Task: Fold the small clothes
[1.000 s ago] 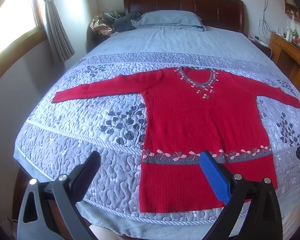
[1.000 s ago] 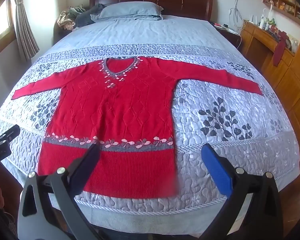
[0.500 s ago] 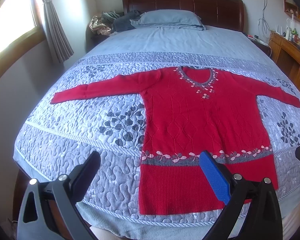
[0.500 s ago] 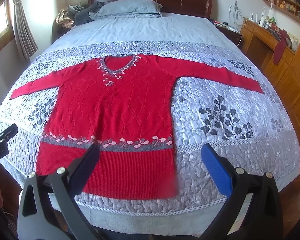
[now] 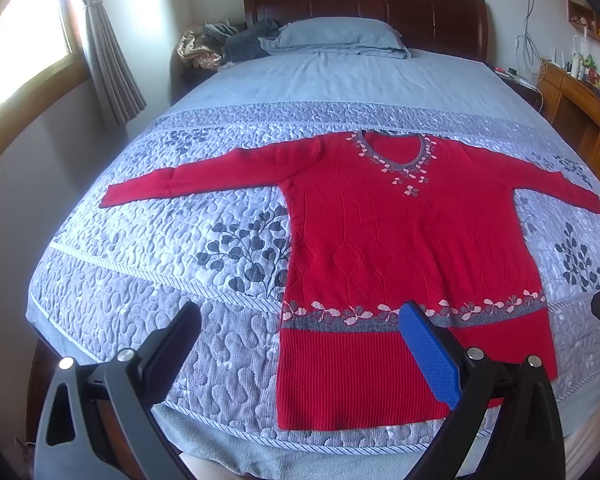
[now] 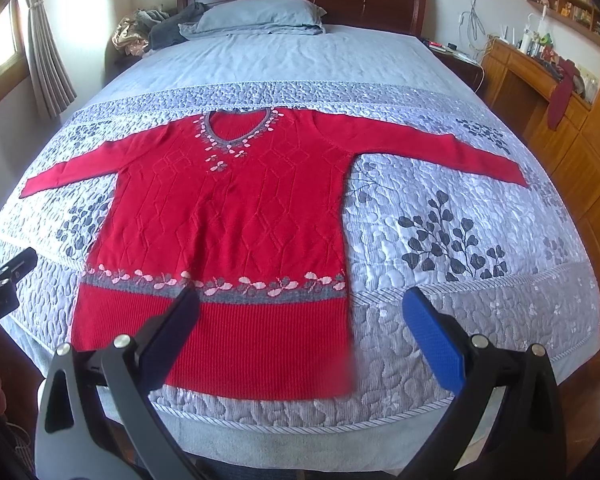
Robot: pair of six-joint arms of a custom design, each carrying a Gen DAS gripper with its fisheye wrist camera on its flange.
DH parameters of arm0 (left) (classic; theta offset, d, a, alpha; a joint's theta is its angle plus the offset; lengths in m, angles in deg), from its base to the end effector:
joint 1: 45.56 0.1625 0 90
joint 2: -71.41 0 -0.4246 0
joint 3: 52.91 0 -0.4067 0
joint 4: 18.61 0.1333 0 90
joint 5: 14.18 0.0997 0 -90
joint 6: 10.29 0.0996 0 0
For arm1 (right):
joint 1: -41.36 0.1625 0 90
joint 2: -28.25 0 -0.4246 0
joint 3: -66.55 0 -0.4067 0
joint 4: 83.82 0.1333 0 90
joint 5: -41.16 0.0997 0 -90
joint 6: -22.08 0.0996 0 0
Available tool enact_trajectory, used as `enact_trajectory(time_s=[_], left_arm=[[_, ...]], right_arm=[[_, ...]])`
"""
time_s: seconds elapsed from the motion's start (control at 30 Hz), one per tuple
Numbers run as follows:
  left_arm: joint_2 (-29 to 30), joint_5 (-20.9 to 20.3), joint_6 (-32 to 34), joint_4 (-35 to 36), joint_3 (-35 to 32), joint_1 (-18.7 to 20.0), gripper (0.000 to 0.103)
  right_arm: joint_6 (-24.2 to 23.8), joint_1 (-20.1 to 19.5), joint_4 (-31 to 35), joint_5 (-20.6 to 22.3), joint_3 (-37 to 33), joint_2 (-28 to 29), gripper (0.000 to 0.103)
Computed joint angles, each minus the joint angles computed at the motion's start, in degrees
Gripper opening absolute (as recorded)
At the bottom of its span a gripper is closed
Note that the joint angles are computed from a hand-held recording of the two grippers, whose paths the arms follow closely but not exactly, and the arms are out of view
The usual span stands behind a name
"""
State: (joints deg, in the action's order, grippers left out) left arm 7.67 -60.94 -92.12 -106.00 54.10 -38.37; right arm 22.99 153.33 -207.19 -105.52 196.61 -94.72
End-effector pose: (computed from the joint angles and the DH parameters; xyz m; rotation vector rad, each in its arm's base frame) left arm -0.4721 -0.2627 0.1424 0.3810 2.1581 -0.7267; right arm 0.1535 -0.2466 0.4636 0.1271 -2.1681 0.7236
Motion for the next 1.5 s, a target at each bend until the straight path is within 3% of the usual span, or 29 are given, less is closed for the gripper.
enact_trajectory(time_s=[0.9, 1.5], left_arm=[[-0.25, -0.26, 0.04, -0.17, 0.40, 0.01, 0.099], [1.13, -0.65, 1.67, -1.39, -0.10, 1.33, 0.099]], right_arm=[[0.23, -0.12, 0.34, 0.05, 0.10, -0.14, 0.101], [-2.41, -3.24, -2.02, 2.02, 0.70, -0.24, 0.101]])
